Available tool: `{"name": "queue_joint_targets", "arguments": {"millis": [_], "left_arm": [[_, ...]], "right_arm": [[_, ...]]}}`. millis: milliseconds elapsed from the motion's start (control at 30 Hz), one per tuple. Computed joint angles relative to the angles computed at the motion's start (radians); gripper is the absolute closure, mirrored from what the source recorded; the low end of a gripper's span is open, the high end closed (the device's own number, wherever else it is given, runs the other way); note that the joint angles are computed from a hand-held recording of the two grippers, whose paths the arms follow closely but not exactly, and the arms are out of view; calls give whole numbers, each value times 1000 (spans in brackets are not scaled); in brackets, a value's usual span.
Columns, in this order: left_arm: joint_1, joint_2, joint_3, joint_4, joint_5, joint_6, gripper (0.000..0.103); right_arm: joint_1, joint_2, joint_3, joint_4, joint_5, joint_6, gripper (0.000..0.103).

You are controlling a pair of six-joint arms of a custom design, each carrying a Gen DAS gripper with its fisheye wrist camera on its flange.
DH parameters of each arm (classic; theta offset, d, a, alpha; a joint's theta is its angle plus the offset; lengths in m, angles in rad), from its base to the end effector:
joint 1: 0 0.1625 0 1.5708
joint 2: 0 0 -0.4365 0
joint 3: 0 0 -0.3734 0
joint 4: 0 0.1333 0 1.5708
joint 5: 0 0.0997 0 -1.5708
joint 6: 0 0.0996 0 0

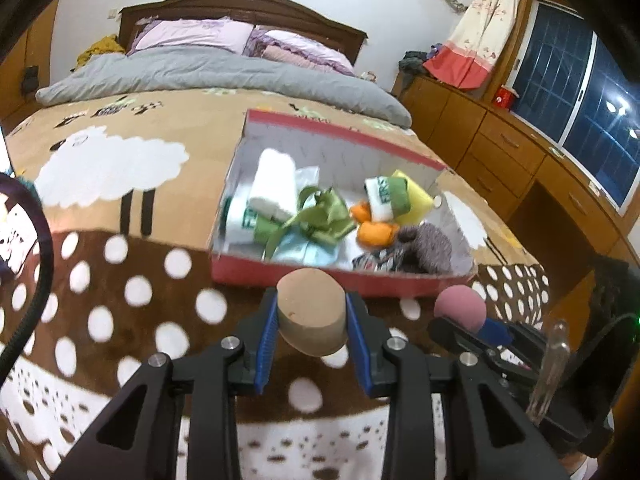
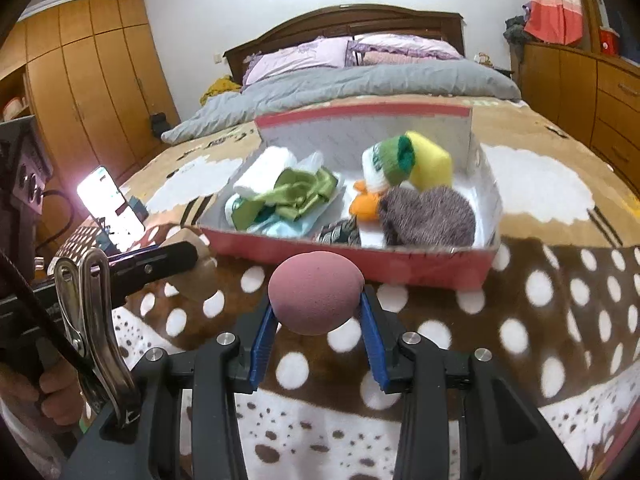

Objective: Organize soft objects
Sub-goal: 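Carry the tan sponge with the left tool while the right tool carries the pink sponge over the box, then open the left tool to drop the tan sponge while the right tool releases the pink sponge in the box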

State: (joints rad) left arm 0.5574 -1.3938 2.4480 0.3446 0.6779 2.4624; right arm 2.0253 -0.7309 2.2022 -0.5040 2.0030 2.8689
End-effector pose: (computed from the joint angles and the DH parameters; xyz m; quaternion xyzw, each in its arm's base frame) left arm -0.0359 -0.2709 0.1889 0.1129 0.8923 -0.3735 0.2271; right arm 0.2277 -0.2575 -0.0487 0.2721 -0.8943 0.3077 0.1775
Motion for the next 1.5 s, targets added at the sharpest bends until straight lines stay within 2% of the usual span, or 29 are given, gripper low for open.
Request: {"name": "queue_joint_targets", "arguments": {"millis": [500,700,1033,1200,1400,1500], "left_arm": [[165,51,-165,-114,3,319,69],[242,109,-246,-181,52,441,69],[330,237,-354,-239,81,542,69],[364,280,-388,-280,62,597,67],[388,300,-393,-348,54,658,63],[402,314,-403,-355,61,668,54]], "right_arm": [[0,-24,-66,28,25,-65,62],[-8,-26,-119,44,53,-111,62],[-60,-12,-196,51,68,-174,62],[-91,8,-218,2,92,-220,62],[-117,55,-239,-82,160,-286,61],[-131,58,-244,-83,154,-287,61]]}}
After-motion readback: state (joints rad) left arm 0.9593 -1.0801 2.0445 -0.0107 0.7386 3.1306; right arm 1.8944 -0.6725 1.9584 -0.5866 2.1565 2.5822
